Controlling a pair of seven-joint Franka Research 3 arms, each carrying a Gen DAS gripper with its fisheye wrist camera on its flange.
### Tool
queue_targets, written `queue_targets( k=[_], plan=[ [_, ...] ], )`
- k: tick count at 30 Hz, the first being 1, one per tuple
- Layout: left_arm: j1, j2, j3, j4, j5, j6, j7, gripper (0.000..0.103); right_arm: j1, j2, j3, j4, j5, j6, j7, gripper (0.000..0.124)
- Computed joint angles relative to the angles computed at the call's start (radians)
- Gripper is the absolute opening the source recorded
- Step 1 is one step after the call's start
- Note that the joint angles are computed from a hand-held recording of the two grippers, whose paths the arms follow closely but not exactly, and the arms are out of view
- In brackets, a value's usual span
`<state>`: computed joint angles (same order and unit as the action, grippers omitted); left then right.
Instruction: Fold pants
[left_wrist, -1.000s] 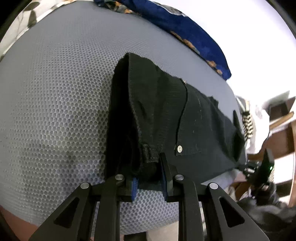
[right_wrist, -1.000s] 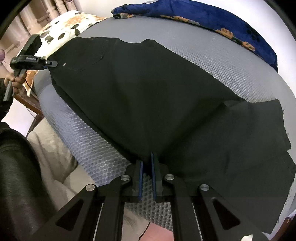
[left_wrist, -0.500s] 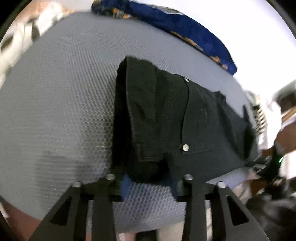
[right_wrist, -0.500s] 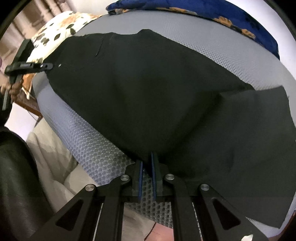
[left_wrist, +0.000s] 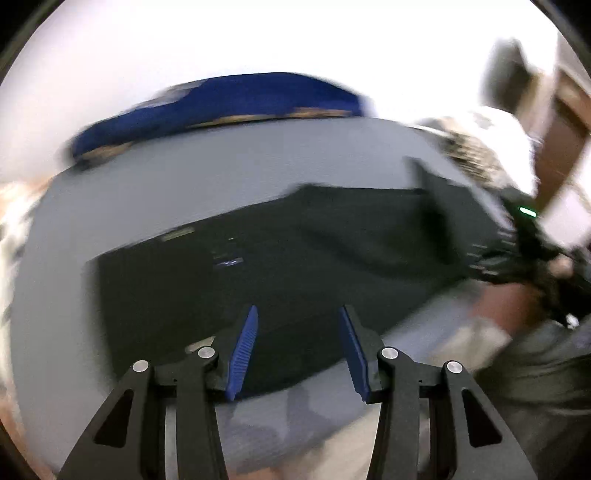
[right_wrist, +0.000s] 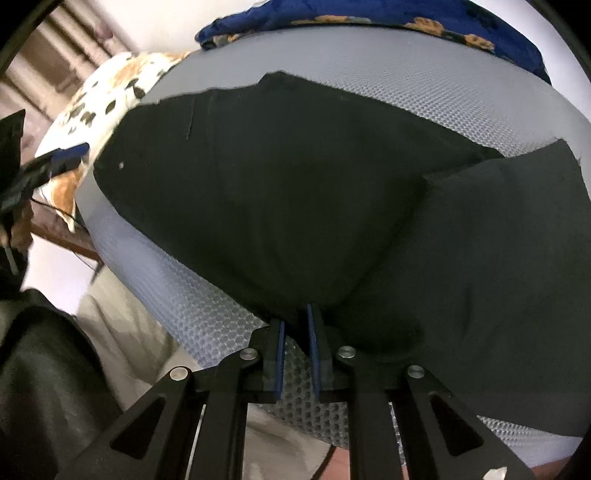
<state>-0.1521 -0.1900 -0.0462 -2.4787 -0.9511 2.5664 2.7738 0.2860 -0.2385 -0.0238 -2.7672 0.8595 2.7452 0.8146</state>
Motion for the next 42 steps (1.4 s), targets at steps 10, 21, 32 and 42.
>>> queue_targets(
  k=[10, 21, 32, 42],
  plan=[
    [-0.094, 0.187, -0.159, 0.12, 0.011, -0.062, 0.046, 0.046, -0.007, -0.024, -0.018, 0.015, 0.07, -0.018, -0.024, 0.011],
    [-0.115, 0.275, -0.236, 0.149, 0.085, 0.058, -0.056, 0.005, -0.021, -0.02, -0.039, 0.023, 0.145, -0.058, -0.11, 0.017],
    [-0.09, 0.283, -0.251, 0.144, 0.034, 0.048, -0.092, 0.005, -0.258, 0.022, -0.218, 0.079, 0.505, -0.102, -0.295, 0.039],
    [-0.083, 0.305, -0.256, 0.158, 0.055, 0.046, -0.163, 0.005, -0.467, 0.273, -0.221, 0.269, 0.698, -0.176, -0.335, 0.036]
  ],
)
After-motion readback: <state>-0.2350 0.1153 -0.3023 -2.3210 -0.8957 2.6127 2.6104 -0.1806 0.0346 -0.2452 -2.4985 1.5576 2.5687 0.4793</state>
